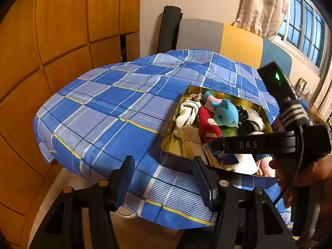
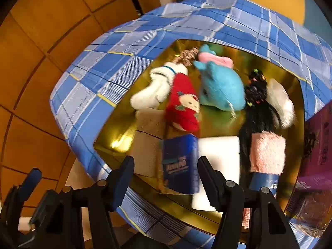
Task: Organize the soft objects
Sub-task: 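Lower the Tempo tissue pack into the gold tray and open the right tool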
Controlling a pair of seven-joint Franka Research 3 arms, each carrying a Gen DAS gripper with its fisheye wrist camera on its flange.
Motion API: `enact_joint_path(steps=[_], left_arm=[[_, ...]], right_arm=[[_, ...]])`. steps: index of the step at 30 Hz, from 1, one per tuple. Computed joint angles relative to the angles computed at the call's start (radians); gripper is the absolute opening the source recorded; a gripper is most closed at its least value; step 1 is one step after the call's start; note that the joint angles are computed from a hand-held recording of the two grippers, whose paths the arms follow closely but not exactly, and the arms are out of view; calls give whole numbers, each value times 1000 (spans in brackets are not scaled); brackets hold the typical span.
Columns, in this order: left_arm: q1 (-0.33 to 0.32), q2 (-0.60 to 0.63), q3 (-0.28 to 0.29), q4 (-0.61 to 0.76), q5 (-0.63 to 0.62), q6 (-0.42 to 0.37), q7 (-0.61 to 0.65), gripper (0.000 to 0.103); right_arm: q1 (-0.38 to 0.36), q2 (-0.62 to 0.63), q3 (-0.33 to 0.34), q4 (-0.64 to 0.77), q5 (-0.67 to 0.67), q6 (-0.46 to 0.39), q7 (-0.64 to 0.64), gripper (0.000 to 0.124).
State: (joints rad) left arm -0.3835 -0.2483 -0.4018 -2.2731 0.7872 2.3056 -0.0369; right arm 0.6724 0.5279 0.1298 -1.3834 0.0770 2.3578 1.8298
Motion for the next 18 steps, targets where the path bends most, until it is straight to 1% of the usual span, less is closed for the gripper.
enact_joint_path(steps=[2, 4, 5, 6, 8, 10, 13, 16, 17, 18], left_arm=[[3, -3, -1, -5, 10, 13, -21, 58], [5, -5, -5, -8, 23, 20, -42, 58], [5, -4, -7, -6, 28, 22, -48, 58], [4, -1, -7, -5, 30, 23, -49, 58], [2, 9, -5, 6, 25, 14, -34, 58], [-3, 17, -3, 17, 11, 2, -18, 58], [-13, 27, 6, 31, -28, -13, 24, 58], [-19, 40, 11, 47, -61, -26, 65, 58], [-20, 45, 9, 54, -59, -37, 68, 58], [-21, 51, 5, 59, -53, -47, 67, 58]], right_arm=[[12, -5, -20, -6, -35, -10, 19, 65], [21, -4, -33, -6, -71, -28, 30, 59], [19, 1, -30, 1, -75, -41, 27, 46], [15, 9, -26, 12, -73, -57, 21, 36], [11, 29, -21, 32, -65, -76, 21, 31], [4, 50, -13, 46, -40, -71, 24, 30], [-13, 71, 2, 49, 6, -25, 7, 30], [-33, 53, 20, 3, 57, 25, -28, 30], [-26, 32, 11, -28, 47, 45, -27, 32], [-15, 9, 0, -58, 27, 62, -23, 38]])
